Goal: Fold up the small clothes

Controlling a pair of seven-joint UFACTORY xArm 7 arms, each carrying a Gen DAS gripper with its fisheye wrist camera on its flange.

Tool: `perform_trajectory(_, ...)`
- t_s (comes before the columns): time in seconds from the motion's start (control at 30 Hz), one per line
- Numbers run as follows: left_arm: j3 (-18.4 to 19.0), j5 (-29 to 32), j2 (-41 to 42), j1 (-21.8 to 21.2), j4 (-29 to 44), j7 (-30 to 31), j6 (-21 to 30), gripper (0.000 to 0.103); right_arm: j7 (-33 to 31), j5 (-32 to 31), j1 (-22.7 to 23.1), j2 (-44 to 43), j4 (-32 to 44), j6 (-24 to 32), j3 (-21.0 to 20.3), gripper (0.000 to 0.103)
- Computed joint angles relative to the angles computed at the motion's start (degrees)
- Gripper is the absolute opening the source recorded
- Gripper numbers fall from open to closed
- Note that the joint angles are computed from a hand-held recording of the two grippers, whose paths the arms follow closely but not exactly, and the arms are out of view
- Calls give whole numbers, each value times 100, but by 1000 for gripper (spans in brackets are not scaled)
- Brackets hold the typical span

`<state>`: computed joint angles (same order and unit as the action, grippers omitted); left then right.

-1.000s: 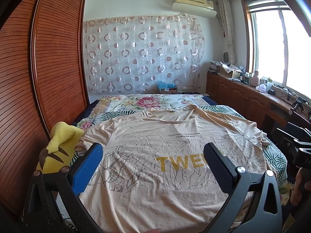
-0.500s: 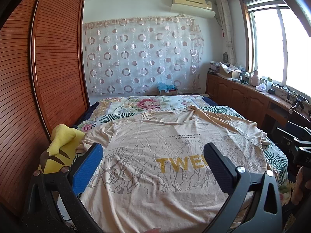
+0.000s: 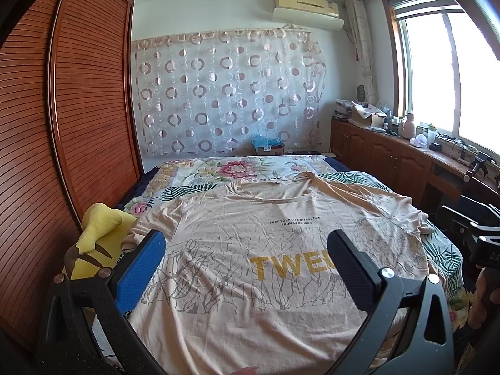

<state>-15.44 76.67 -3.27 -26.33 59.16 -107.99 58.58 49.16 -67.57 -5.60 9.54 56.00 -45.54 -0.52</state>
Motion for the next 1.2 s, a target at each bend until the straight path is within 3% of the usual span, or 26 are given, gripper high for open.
perform_trajectory(0.73,-10,-24,19,-29,73,54,33,103,25,-27,-22,59,27,-72,-4,103)
perform_trajectory(1.0,113,-33,48,92,-21,-41,-244,103,-68,-2,29,235,182,-82,40,103)
perform_trajectory(1.2,320,-51,-36,400,-321,-48,-700,103,82,-262,149,667,863,163,144,103)
